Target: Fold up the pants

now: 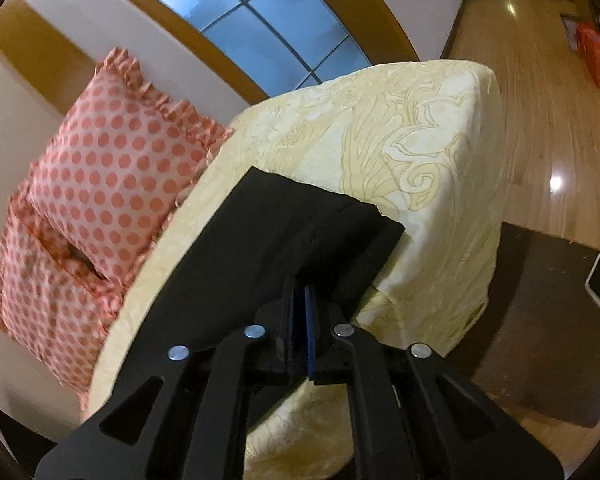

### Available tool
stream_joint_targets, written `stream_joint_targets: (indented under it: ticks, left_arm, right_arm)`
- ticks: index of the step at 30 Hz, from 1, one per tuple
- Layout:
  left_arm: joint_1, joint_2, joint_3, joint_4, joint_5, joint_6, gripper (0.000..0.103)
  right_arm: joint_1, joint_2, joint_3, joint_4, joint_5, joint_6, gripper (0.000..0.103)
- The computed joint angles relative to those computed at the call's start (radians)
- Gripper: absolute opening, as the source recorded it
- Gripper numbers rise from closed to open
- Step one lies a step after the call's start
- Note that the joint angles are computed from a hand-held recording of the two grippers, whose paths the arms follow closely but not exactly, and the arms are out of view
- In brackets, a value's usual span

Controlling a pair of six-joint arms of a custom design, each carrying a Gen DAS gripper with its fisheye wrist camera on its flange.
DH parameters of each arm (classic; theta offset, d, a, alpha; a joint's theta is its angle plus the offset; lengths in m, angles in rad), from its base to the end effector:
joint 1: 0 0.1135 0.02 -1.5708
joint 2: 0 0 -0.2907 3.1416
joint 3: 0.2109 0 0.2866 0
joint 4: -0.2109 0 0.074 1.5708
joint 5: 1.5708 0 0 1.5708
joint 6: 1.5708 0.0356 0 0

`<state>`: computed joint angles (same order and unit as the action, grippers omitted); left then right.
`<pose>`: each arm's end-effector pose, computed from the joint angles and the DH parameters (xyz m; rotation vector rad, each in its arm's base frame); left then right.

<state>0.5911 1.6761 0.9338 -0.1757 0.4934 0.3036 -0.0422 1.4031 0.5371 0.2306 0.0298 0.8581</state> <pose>0.3097 0.1875 0.1737 -0.1381 2.3495 -0.1891 0.2866 -0.0132 0.1605 0.9889 2.0077 0.4178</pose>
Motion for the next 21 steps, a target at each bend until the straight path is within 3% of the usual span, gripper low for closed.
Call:
stream_joint_targets:
  ticks: [4, 11, 14, 21]
  left_arm:
    - [0.028, 0.01, 0.004, -0.004, 0.07, 0.001, 0.081]
    - [0.011, 0.0, -0.018, 0.03, 0.055, -0.01, 0.086]
    - [0.011, -0.002, -0.022, 0.034, 0.055, -0.01, 0.087]
    - [0.005, -0.011, -0.034, 0.04, 0.051, -0.005, 0.091]
  right_arm:
    - [-0.01, -0.103, -0.057, -0.001, 0.075, -0.002, 0.042]
    - [-0.06, -0.038, -0.025, 0.014, 0.054, -0.01, 0.042]
    - [-0.03, -0.065, -0.053, 0.018, 0.126, 0.032, 0.042]
    - [-0.053, -0.058, -0.097, 0.089, 0.076, 0.072, 0.042]
